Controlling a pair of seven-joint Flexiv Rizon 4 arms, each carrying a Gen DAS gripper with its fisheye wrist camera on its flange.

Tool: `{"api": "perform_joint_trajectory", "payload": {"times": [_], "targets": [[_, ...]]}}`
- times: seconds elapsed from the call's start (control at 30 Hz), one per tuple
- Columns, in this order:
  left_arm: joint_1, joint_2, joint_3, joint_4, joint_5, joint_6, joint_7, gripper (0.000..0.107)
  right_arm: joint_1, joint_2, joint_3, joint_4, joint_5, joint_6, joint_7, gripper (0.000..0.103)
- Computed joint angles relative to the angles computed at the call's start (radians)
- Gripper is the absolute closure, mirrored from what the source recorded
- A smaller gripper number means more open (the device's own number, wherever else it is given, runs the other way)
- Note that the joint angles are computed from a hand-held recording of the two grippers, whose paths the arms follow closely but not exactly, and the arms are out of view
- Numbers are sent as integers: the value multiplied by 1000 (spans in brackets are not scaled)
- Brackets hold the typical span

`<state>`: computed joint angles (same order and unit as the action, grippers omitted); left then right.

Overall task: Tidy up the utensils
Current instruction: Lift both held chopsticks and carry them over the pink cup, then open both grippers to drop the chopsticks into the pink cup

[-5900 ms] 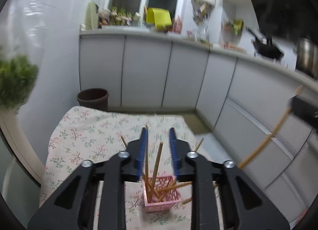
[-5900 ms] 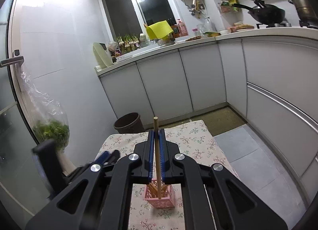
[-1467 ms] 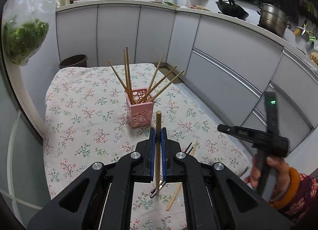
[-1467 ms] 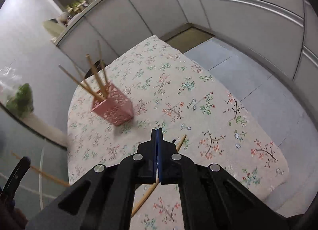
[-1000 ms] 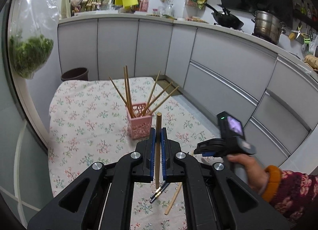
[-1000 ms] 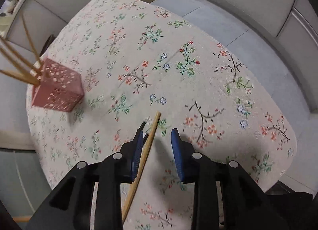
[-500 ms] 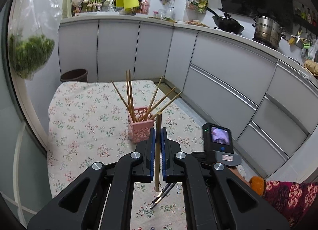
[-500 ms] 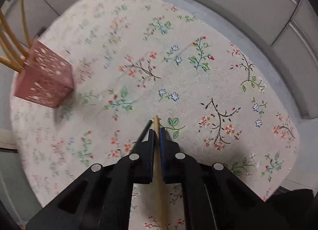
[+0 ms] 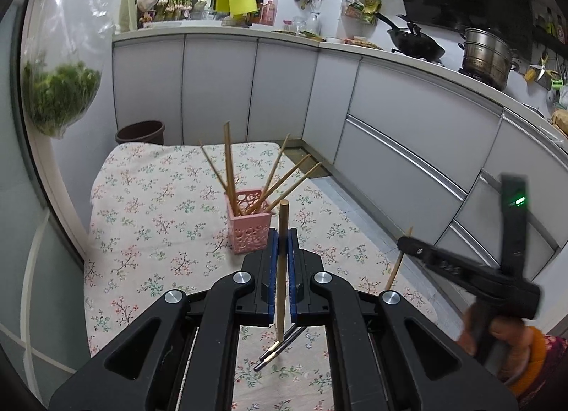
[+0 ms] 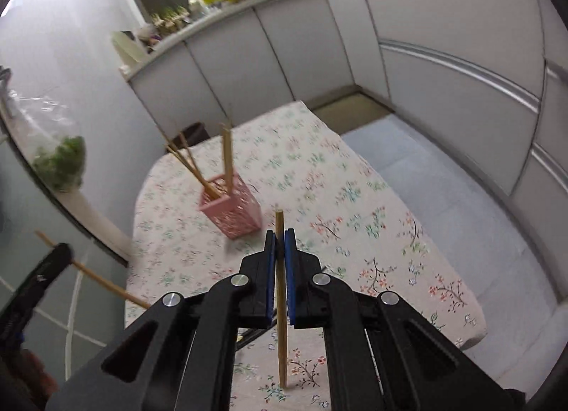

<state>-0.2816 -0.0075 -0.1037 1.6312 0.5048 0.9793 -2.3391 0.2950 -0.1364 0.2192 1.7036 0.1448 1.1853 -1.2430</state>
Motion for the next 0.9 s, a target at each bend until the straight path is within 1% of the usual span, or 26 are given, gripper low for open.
{"api": "perform_joint_trajectory", "payload": {"times": [0.13,0.27,0.4,0.5,0.63,0.7,0.8,0.9], "targets": [[-10,-19,-10,-50,42,-38,-21,102,-14,20,9,-46,66,-4,-58,98],[-15,-51,-4,-112,65,-61,-20,102,-12,20,2,-99,87,-1,-72,98],[-20,-97,16,-203,87,-76,1,102,-4,-14,-9,-170,62,24,-70,98],[-25,-145,40,-290,100,-71,11,102,-5,-43,-6,-223,51,32,-78,98],[-42,-232,86,-417,125,-66,10,102,-4,-84,-4,-273,29,52,-75,98],[-48,-280,112,-470,125,-67,16,102,-10,-105,5,-299,32,46,-81,98],[-56,-330,156,-520,119,-48,6,102,-9,-135,9,-326,26,52,-82,98],[-43,-366,180,-541,72,-32,15,102,-2,-164,6,-347,2,67,-70,98]]}}
